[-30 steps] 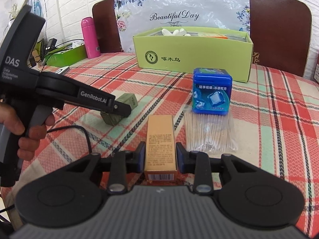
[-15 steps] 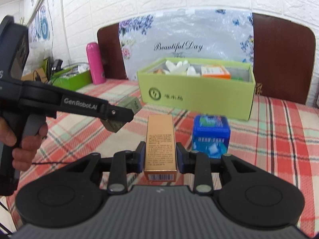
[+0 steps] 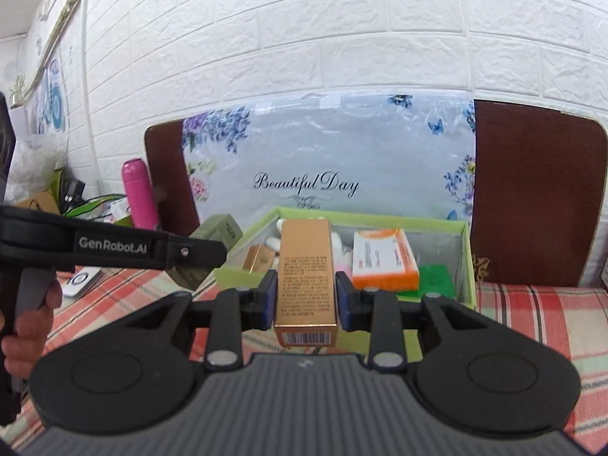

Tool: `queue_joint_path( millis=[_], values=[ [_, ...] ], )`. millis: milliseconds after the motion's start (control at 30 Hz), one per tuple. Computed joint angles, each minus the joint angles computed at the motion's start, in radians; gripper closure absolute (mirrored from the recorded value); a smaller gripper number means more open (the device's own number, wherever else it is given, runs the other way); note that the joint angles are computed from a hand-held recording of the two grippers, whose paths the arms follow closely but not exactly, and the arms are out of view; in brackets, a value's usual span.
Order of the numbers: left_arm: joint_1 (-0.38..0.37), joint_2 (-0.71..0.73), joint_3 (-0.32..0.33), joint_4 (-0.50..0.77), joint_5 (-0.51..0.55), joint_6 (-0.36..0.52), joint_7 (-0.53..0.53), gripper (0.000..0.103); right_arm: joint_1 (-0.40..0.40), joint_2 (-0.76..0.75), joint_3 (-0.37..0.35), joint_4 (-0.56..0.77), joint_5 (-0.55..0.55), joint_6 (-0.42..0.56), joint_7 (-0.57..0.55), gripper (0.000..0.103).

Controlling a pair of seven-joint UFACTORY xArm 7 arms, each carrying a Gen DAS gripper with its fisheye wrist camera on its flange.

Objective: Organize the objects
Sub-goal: 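Carry the olive box and tan box into the lime-green box and release, then withdraw both tools toward the blue Mentos bottle and cotton swab bag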

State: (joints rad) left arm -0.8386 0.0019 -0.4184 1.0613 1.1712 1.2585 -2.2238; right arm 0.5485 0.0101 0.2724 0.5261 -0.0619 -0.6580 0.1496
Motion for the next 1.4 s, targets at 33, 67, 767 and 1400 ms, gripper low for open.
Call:
queue_joint_path(
  millis=[33, 67, 767, 1400],
  values=[
    [0.011, -0.008, 0.011, -0.005, 0.001, -0.015, 0.014, 0.080, -0.004, 0.023, -0.003, 0.035, -0.008, 0.014, 0.006, 0.072],
    [0.023, -0.013, 0.020, -0.009, 0.005, -0.029, 0.023, 0.080, -0.009, 0.049, -0.006, 0.070, -0.025, 0.024, 0.020, 0.072],
    [0.162, -0.031, 0.066, -0.138, 0.010, -0.264, -0.037, 0.043, 0.184, 0.337, -0.126, 0.348, 0.334, 0.056, -0.469, 0.022],
    [-0.170, 0.193, 0.029, 0.248, -0.114, 0.244, 0.109, 0.023, 0.056, -0.100, 0.030, -0.170, 0.323, -0.173, -0.250, 0.000]
  ],
)
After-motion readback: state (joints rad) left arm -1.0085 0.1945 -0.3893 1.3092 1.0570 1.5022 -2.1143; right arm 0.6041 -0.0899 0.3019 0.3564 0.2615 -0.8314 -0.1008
